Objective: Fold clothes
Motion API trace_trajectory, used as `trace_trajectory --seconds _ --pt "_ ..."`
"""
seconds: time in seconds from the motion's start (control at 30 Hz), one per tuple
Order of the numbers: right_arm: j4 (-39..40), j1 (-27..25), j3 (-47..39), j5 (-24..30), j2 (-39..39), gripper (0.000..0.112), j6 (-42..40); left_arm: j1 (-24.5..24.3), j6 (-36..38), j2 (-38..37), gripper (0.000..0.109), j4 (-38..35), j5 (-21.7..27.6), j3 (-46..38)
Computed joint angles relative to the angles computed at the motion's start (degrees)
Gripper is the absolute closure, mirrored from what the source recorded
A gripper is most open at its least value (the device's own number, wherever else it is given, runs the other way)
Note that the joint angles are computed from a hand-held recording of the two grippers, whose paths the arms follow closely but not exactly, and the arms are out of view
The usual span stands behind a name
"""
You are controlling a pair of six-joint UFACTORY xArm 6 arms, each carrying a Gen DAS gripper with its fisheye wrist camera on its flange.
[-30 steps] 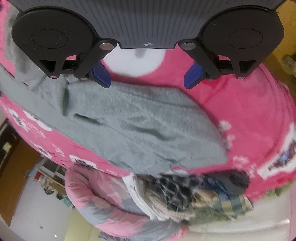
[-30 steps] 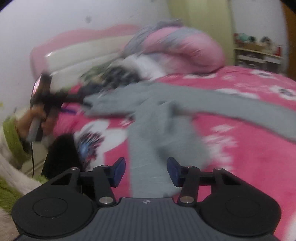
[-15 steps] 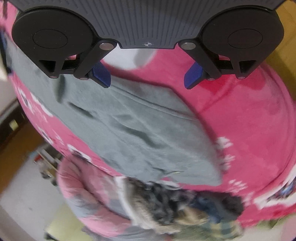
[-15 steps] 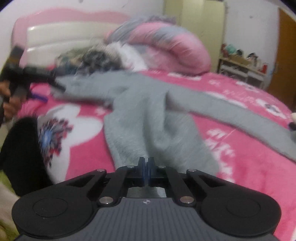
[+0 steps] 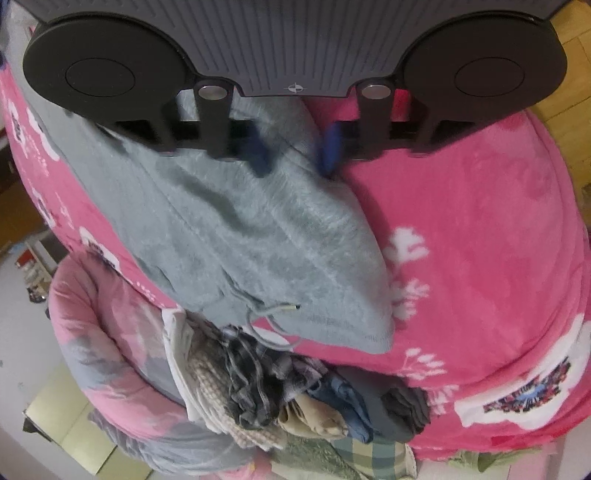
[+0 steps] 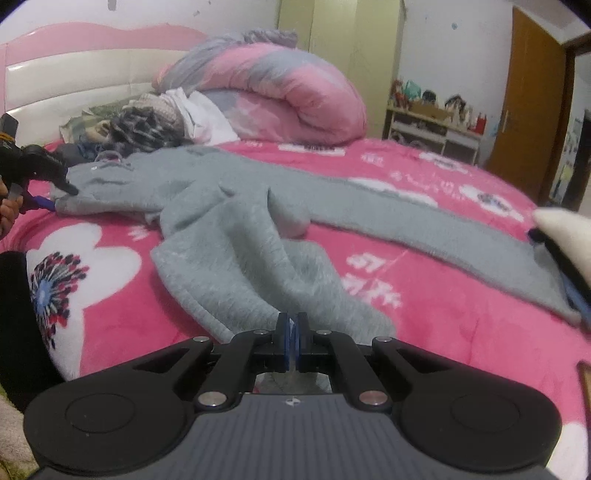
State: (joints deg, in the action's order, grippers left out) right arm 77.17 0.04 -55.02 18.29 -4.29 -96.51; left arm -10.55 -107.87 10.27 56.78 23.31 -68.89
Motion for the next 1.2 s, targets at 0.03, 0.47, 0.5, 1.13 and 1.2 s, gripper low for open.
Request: trace_trajectory --seconds 0.03,0.47,0.5,1.13,1.2 --pt "1.79 -0.01 -0.25 -0.25 -0.17 0.111 -2.1 -0.17 -0.18 -0.01 0.098 0.2 0.88 -0.34" --pt "-2.69 -9.82 0.25 0.66 -5.74 0.111 -1.79 6.11 12.76 -3.29 0.102 -11.65 -9.23 4.6" --pt "-5.56 -10.28 1.21 0.1 -5.89 0.111 -0.02 6.45 13.29 -3.39 0.105 -12.36 -9.19 4.89" --pt "-8.82 -0.49 -0.02 9.6 -3.57 0.048 -3.23 11.91 -0.69 -9.91 0.052 4.53 -16.55 13.25" --pt "-5.23 4.87 -0.46 4.65 -1.34 0.049 -11.41 12.93 -5.46 -10.0 0.05 9.25 -17.18 13.19"
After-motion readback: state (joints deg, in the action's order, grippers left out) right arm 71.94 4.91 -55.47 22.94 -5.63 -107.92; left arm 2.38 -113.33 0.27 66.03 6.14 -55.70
